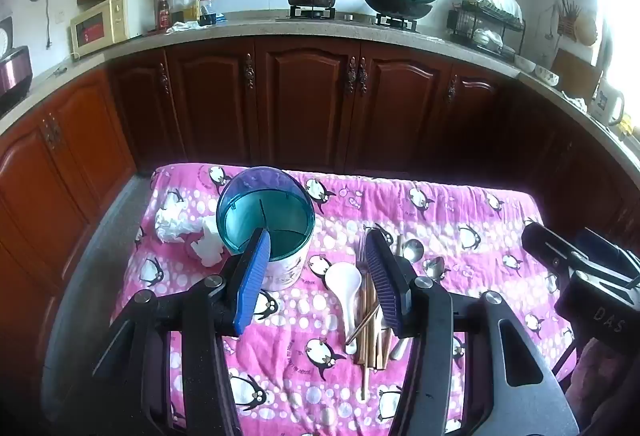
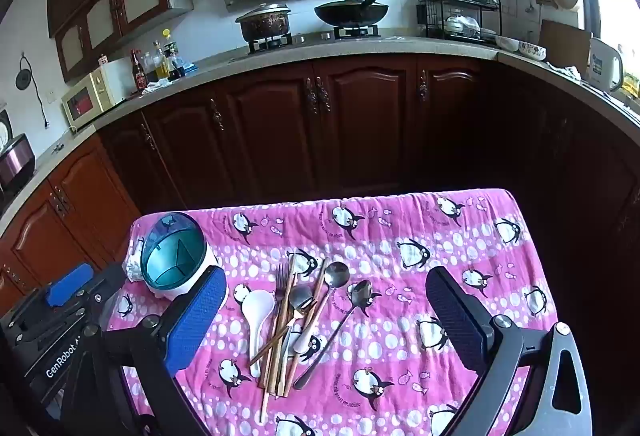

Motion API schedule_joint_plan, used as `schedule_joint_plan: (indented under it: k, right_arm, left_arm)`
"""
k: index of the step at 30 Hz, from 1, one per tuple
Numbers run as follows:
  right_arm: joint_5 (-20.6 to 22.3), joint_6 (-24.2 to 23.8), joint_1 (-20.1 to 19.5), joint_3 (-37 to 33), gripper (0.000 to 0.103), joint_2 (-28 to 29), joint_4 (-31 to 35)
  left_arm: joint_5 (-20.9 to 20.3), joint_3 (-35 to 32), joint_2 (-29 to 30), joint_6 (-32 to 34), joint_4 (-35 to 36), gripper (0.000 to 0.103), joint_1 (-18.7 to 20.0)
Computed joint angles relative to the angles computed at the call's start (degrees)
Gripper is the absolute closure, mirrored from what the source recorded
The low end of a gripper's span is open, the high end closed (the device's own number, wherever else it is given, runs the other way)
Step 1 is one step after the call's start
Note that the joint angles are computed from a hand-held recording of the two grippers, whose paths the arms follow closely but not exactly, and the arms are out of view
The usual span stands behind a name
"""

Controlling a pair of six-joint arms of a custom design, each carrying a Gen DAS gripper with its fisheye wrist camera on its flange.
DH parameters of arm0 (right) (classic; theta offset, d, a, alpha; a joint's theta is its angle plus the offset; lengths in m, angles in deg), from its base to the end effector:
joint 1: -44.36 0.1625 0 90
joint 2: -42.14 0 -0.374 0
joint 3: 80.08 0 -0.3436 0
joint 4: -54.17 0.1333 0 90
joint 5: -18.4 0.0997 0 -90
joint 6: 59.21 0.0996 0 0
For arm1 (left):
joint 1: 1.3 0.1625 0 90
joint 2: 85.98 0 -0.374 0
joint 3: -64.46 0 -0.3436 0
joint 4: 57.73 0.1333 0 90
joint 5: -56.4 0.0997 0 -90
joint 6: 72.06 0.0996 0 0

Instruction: Organize utensils

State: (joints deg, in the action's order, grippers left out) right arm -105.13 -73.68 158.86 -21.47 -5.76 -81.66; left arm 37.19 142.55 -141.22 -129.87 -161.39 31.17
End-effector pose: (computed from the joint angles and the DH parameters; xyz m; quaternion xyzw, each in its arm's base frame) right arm 0.3688 -0.6206 0.3656 0.2225 -0.8896 0.3118 0.2487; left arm -0.4036 -0.5263 0.2881 0.0444 0.8127 -0.4529 0.3639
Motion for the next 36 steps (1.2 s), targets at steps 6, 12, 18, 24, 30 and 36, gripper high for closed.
schedule_joint_plan:
  k: [6,12,18,24,30,36]
  right_arm:
    - [-0.17,-0.53,0.11,-0.22,0.004,0.3,0.15]
    - [0.13,-0.75,0.04,-0.25,0.004,0.37,0.24]
    - [0.18,-0.99,0.11,-0.46,0.004,0.65,0.11]
    - [0.4,-0.84,-0.02,-0.52,0.004,0.65,0.31]
    - [0.58,-1.13,-0.09,-0.69,0.004,0.7,0.51]
    - [0.75,-1.41,-0.09,-0.77,0.004,0.88,0.55]
  left_arm:
    - [0.77,2.29,-0.29,4.24,-6.63,0.054,0.43]
    - [0.21,0.38,-0.07,-0.22,-0.38,0.054,-0.02]
    - [0.01,0.31,-0.2,0.17,-0.76,0.054,0.08]
    - [0.08,0.31,-0.25,-0.18,-0.49,0.054,0.01]
    - [0.17,-0.26,-0.52,-1.58,2.09,0.054,-0.21]
    - [-0.39,0.05,-0.13,-0.78,0.32,0.054,0.49]
